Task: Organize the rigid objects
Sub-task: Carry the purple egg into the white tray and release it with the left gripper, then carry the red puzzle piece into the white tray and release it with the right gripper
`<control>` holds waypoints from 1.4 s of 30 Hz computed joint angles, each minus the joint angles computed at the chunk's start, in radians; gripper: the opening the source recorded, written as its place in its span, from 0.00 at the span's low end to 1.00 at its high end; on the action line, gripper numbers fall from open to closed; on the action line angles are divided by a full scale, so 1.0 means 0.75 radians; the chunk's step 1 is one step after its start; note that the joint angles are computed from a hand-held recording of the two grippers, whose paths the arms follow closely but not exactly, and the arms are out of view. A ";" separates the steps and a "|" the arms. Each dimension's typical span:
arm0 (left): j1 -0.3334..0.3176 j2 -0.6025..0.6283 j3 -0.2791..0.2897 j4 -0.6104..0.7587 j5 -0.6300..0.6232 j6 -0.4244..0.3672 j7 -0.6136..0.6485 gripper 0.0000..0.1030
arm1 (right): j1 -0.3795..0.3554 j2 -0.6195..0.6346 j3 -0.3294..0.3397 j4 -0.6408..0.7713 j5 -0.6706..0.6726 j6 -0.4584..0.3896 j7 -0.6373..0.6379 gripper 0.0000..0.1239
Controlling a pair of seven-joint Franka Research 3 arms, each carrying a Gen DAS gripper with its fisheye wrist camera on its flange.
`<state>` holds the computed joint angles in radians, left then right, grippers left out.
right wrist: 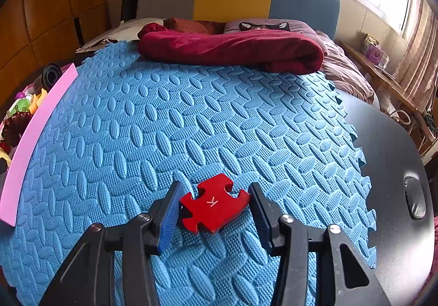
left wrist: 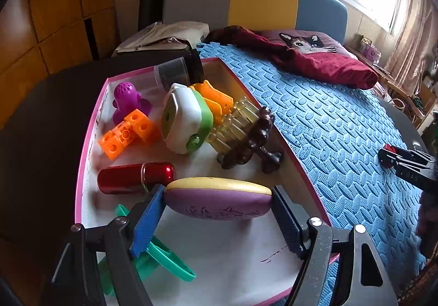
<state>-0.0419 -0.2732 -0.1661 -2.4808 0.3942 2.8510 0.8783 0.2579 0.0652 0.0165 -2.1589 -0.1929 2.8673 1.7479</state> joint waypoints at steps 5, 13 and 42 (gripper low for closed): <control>0.012 -0.031 -0.012 -0.014 0.005 0.003 -0.041 0.77 | 0.003 -0.003 -0.005 -0.005 -0.040 0.005 0.024 0.40; 0.030 -0.121 -0.030 -0.031 0.044 -0.029 -0.113 0.82 | 0.001 -0.004 -0.002 -0.008 -0.044 0.011 0.027 0.40; 0.113 -0.400 -0.023 -0.170 0.079 -0.136 -0.258 0.83 | -0.004 -0.005 0.011 0.016 0.108 -0.058 -0.024 0.39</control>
<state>0.0425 -0.5730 -0.1835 -2.6086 0.4537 2.7489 0.6850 0.2551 0.0616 0.0245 -2.1468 -0.1120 2.8236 1.7299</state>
